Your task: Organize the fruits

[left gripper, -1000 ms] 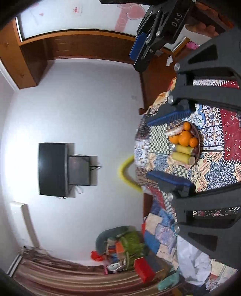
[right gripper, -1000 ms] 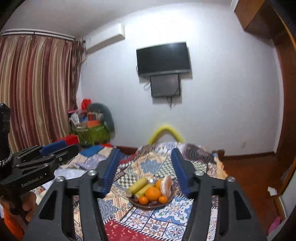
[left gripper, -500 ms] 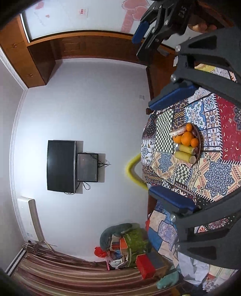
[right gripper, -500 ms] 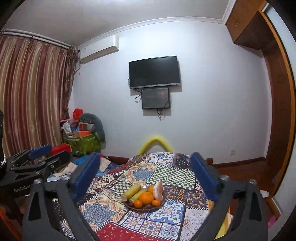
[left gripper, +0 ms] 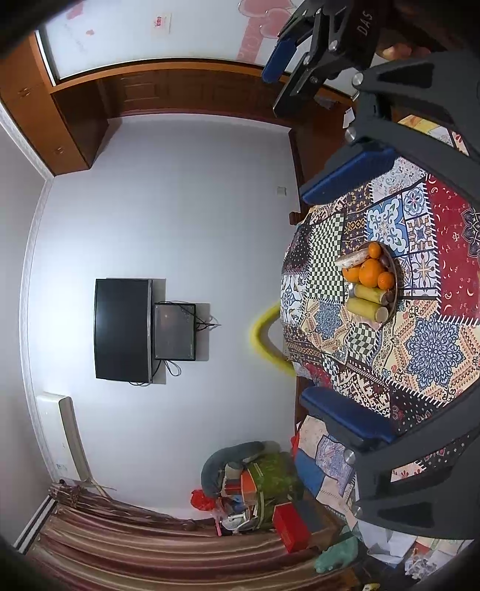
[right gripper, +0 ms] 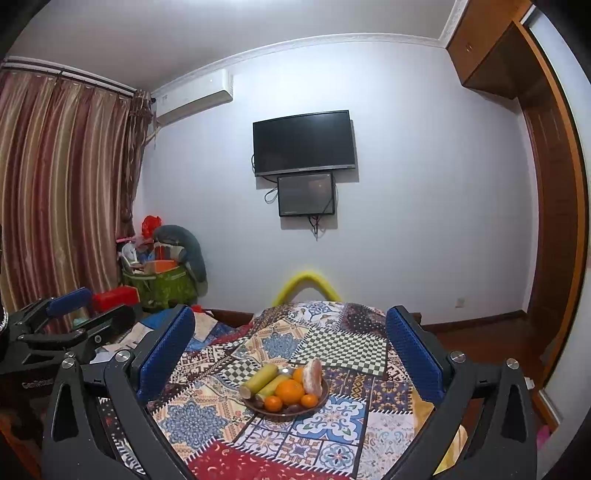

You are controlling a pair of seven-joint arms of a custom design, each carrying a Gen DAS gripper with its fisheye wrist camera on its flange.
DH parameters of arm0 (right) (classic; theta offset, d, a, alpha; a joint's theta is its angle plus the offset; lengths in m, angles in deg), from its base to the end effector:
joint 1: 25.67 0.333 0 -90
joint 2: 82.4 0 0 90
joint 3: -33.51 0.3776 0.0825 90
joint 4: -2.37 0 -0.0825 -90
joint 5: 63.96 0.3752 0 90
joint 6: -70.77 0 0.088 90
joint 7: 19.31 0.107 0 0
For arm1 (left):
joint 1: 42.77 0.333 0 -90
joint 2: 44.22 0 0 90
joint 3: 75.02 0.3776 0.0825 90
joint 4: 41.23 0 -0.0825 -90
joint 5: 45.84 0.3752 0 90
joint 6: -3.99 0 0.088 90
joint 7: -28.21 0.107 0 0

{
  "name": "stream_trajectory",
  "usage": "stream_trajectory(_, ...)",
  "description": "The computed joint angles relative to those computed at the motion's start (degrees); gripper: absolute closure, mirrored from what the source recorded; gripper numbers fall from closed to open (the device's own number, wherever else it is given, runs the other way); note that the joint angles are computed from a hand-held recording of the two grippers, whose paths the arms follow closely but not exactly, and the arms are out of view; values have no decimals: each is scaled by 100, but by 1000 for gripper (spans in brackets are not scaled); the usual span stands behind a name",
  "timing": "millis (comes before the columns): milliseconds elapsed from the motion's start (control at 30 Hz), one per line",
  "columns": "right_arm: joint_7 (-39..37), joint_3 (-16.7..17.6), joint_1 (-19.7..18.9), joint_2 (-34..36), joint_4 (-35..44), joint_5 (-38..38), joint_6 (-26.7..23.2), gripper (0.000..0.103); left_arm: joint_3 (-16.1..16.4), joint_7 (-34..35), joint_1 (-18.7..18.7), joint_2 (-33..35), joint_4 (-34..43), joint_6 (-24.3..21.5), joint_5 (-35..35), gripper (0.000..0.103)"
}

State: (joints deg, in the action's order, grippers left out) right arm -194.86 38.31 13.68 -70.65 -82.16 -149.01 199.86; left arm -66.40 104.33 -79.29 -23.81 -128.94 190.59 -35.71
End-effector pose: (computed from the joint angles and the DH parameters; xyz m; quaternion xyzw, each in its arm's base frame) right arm 0.5080 0.4443 0.7096 -0.4846 0.5825 -0.4767 0.4457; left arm 0.6089 -0.3706 0.6845 -0.3986 0.6636 -0.5482 0.3165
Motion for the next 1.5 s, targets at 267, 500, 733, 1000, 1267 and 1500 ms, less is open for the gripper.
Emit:
stream_trajectory(267,12,2,13,-22,-19,0,-45,0,-3,19,6,16,6,36,-20,1)
stream_trajectory(500,21,29,-5,-59,-48,28,-81,0,-197,74,156,16,24,13,-82,1)
stream_trajectory(733,8,45,-12,-66,-53,41,-100,0,-325,131,243,10,36,13,-83,1)
stream_trajectory(1000,68,44,-8,-83,-68,-5,-136,0,-639,215,487,3,67,-69,-96,1)
stream_trajectory(1267,119,71,-38,-113,-107,-36,-146,0,-949,294,740,4,90,-117,-54,1)
stream_trajectory(1500,121,79,-49,-114,-105,-43,-143,0,-1246,425,963,14,113,-162,-80,1)
